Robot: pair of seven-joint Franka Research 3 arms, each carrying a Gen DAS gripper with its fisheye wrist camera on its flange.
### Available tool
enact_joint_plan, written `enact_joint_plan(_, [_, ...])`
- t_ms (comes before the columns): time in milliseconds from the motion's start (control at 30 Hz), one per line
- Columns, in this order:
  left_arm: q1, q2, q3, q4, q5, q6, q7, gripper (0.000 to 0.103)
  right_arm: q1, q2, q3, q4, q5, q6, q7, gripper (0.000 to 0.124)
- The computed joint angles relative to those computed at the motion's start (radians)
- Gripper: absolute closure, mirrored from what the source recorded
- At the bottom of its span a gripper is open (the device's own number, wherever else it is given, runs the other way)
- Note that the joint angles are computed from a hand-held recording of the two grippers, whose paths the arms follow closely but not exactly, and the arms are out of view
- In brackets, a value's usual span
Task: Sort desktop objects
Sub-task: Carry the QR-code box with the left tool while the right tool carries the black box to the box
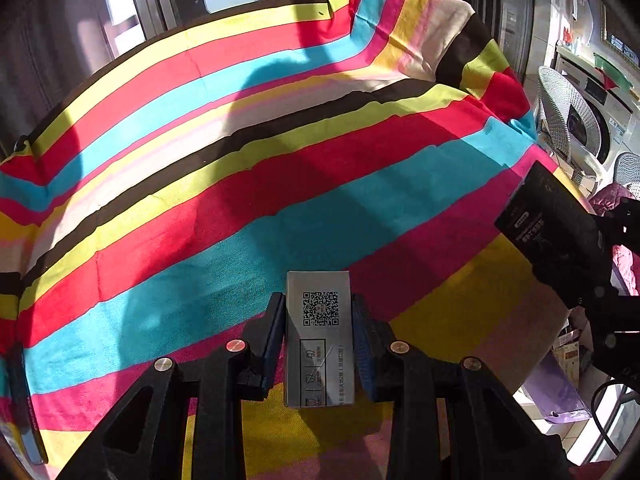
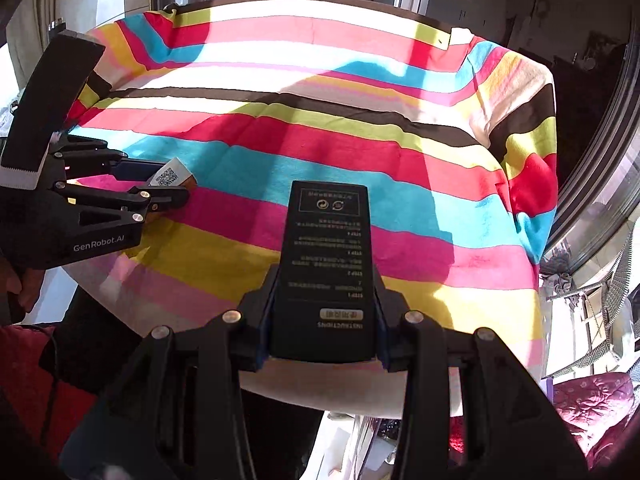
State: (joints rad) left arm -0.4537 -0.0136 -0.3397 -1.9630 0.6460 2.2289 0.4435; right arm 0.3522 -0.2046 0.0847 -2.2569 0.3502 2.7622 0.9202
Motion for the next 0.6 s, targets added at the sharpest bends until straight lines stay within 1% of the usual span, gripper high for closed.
enact_joint_plan(133, [-0.021, 0.058, -0.009, 0.071, 0.01, -0.008, 0.055, 0.07, -0.022, -0.04, -0.004, -0.042, -0.024, 0.023, 0.03, 0.081])
enact_joint_plan(233, [-0.039, 0.098, -0.006, 0.122, 0.01, 0.004, 0.091, 0.07, -0.038, -0.07, -0.014, -0.068, -0.026, 0.037, 0.049, 0.081])
enact_joint_plan(333, [-0.057, 0.146, -0.001, 0.183, -0.009, 0.012, 0.136, 0.07, -0.082, -0.088, -0.001, -0.09, -0.083, 0.058, 0.107, 0.081])
enact_joint_plan(433, [-0.09, 0.214, 0.001, 0.274, -0.01, -0.004, 0.203, 0.07, -0.108, -0.112, -0.015, -0.114, -0.102, 0.061, 0.142, 0.081])
enact_joint_plan(500, [-0.124, 0.263, 0.004, 0.345, 0.009, -0.023, 0.258, 0.07, -0.141, -0.135, -0.02, -0.137, -0.121, 0.064, 0.177, 0.081])
enact_joint_plan(567, [-0.163, 0.316, 0.011, 0.424, 0.032, -0.044, 0.314, 0.07, -0.196, -0.159, -0.016, -0.158, -0.162, 0.063, 0.231, 0.081])
enact_joint_plan(600, [-0.174, 0.342, 0.013, 0.462, 0.014, -0.041, 0.338, 0.07, -0.221, -0.168, -0.016, -0.167, -0.181, 0.06, 0.256, 0.081])
